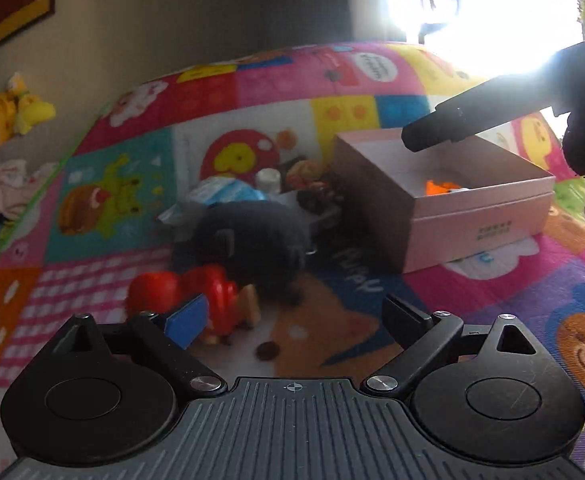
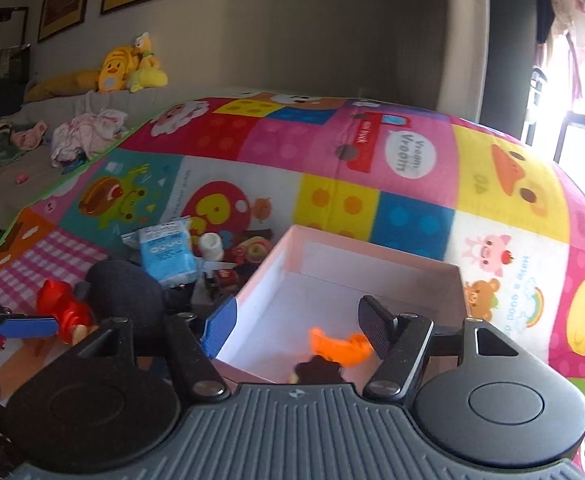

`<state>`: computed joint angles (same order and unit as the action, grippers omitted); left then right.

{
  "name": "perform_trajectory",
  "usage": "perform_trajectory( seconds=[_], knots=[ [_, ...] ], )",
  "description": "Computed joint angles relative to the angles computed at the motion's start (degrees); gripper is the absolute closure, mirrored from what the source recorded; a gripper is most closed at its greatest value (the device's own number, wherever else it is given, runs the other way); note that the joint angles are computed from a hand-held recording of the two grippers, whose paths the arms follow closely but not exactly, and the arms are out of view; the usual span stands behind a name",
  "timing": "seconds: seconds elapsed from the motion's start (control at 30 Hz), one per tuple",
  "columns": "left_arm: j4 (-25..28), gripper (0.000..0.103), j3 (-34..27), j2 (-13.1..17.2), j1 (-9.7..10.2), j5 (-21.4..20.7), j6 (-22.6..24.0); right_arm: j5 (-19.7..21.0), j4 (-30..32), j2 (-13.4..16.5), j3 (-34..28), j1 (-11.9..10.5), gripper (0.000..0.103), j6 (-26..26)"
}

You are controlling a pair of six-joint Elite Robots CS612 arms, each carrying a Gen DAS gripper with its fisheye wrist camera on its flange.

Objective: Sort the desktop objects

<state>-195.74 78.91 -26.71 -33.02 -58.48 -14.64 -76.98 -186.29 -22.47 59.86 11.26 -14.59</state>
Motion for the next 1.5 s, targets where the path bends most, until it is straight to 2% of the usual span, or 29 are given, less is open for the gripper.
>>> perform_trajectory(
  seconds=[0.03,0.1,0.13,0.2,0.3,0.37,0.43,0.5,0.57,0.63,0.7,0.73,0.83,0.9,0.97,1.03,1.07,1.13,1.2,1.27,1.33,1.43,1.47,1.5],
  knots=[
    [0.14,0.005,0.61,-0.2,0.2,0.52,-1.36,0.21,1.97,0.17,-1.03,0.51,0.038,-1.05],
    [1.13,0.005,1.33,-0.35,0.44,2.79,-3.68,-0.2,7.26,1.0,-4.11,1.64,0.054,-3.56],
    [1.53,0.005,1.79,-0.54,0.68,2.95,-5.53,-0.86,10.14,1.67,-6.05,2.24,0.056,-4.19],
    [-0.42,0.004,2.76,-0.96,1.55,0.28,-9.61,-2.89,15.47,3.44,-10.45,3.38,0.061,-3.87],
    [-1.4,0.003,3.1,-0.94,1.94,-0.82,-12.63,-6.78,18.79,7.17,-17.61,4.88,0.061,-2.46],
    [-2.16,0.003,3.01,-0.78,1.92,-1.26,-12.34,-12.37,19.06,10.7,-23.6,6.05,0.061,-1.67],
    [-3.06,0.003,3.12,-0.7,1.84,-1.61,-12.0,-16.58,22.01,14.5,-30.47,6.86,0.061,-1.47],
    [-2.88,0.003,3.03,-0.67,1.95,-1.8,-13.0,-19.48,26.59,18.2,-37.4,7.35,0.061,-1.87],
    [-2.52,0.003,3.13,-0.8,2.23,-2.54,-14.72,-21.31,28.56,20.46,-41.45,7.52,0.064,-1.02],
    [-2.57,0.003,3.25,-0.86,2.41,-2.98,-16.07,-20.25,28.92,19.4,-39.82,7.33,0.07,-0.92],
    [-2.5,0.003,3.33,-0.89,2.4,-2.89,-16.46,-19.42,26.46,17.03,-35.01,7.23,0.082,-3.04],
    [-2.46,0.003,3.31,-0.88,2.34,-2.66,-16.31,-18.81,24.84,15.71,-32.26,7.15,0.085,-4.33],
    [-2.67,0.003,3.31,-0.81,2.11,-1.93,-15.52,-13.27,23.03,11.02,-23.48,6.38,0.097,-5.97],
    [-2.64,0.003,3.37,-0.84,2.06,-1.7,-15.49,-8.91,22.67,7.73,-17.27,5.73,0.102,-6.17],
    [-2.47,0.003,3.36,-0.85,2.01,-1.43,-15.64,-5.95,19.91,4.8,-11.0,5.22,0.102,-8.89],
    [-1.98,0.003,3.24,-0.88,1.95,-1.22,-15.52,-2.28,16.93,2.63,-6.28,4.44,0.102,-10.78],
    [-1.86,0.003,3.21,-0.88,1.96,-1.25,-15.36,-1.77,15.37,2.06,-4.94,4.23,0.101,-10.2],
    [-1.79,0.003,3.18,-0.87,1.93,-1.1,-15.29,-2.49,12.03,1.92,-4.12,4.11,0.101,-8.4],
    [-1.81,0.003,3.2,-0.86,1.86,-0.65,-15.61,-6.18,7.69,3.17,-5.28,4.59,0.099,-7.72],
    [-2.11,0.002,3.34,-0.87,1.74,-0.17,-15.86,-10.18,4.69,5.29,-8.08,5.31,0.099,-9.61],
    [-2.86,0.002,3.51,-0.83,1.7,0.09,-16.01,-12.95,4.87,7.48,-11.64,5.96,0.096,-13.3],
    [-3.9,0.001,3.83,-0.85,1.89,-0.3,-17.07,-16.51,7.14,10.34,-16.62,6.68,0.077,-15.37],
    [-3.89,0.001,3.91,-0.9,2.01,-0.57,-17.72,-17.21,7.29,11.17,-17.97,6.82,0.067,-15.69],
    [-3.54,0.001,3.97,-0.98,2.13,-0.84,-18.49,-17.81,6.56,11.97,-19.06,6.93,0.067,-16.24]
  ],
)
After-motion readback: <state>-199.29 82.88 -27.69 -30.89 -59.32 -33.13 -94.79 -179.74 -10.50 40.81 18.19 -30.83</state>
